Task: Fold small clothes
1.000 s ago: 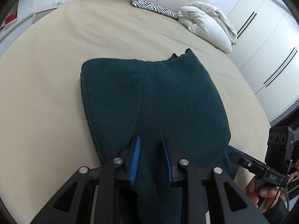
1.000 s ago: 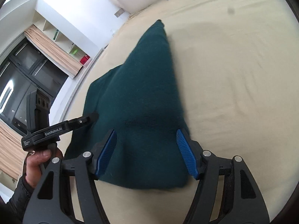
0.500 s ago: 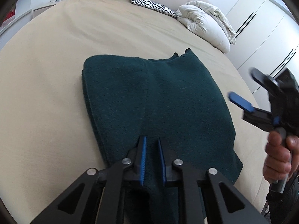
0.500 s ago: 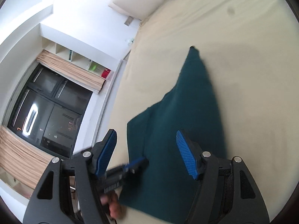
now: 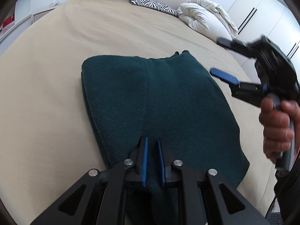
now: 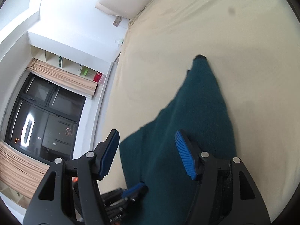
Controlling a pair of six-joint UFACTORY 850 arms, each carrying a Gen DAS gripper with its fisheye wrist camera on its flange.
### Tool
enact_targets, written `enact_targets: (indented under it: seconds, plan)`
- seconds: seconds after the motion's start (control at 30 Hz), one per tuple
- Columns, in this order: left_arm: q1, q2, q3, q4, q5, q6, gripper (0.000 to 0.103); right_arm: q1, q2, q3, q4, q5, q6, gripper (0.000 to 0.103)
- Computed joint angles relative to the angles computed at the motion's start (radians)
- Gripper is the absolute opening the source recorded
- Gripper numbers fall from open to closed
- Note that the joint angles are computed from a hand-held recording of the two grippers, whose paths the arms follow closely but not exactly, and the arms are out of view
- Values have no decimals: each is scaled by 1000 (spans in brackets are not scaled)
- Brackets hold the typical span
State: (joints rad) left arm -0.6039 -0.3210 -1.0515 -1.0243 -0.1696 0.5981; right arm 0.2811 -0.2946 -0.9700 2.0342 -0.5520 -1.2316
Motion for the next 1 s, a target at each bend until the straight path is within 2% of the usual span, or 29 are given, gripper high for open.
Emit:
enact_targets:
  seconds: [0.1,0.17,0.2,0.3,0.37,0.47,0.57,0.73,0.83,0.93,1.0]
  plan:
    - [-8,-2,-4,104,14,-98,15,-11,-44,-46,-87,-6,88,64]
    - [-13,-2,-5,158,21,-149,15,-12,-89,-88,-213,41,228,65]
    - [-16,-3,-6,183,24,-174,15,-11,-107,-98,-227,66,241,64]
    - [-26,-5,-13,338,30,-324,15,-7,-115,-81,-99,106,58,64]
    - [-28,-6,-16,383,30,-367,15,-10,-117,-70,-41,90,-16,64]
    - [-29,-6,-17,366,28,-361,15,-20,-123,-78,-73,71,17,64]
    - [-30,-11,-23,421,25,-414,15,-27,-101,-72,-115,73,102,64]
    - [-32,-12,-23,415,30,-413,15,-38,56,104,16,-73,-67,66]
    - [-32,-13,-24,416,32,-414,15,-30,128,204,10,-146,-111,66]
    - [-33,-15,-23,437,36,-433,15,-22,141,280,15,-207,-169,67]
    - [-36,-15,-23,474,38,-471,15,-32,136,337,114,-294,-283,67]
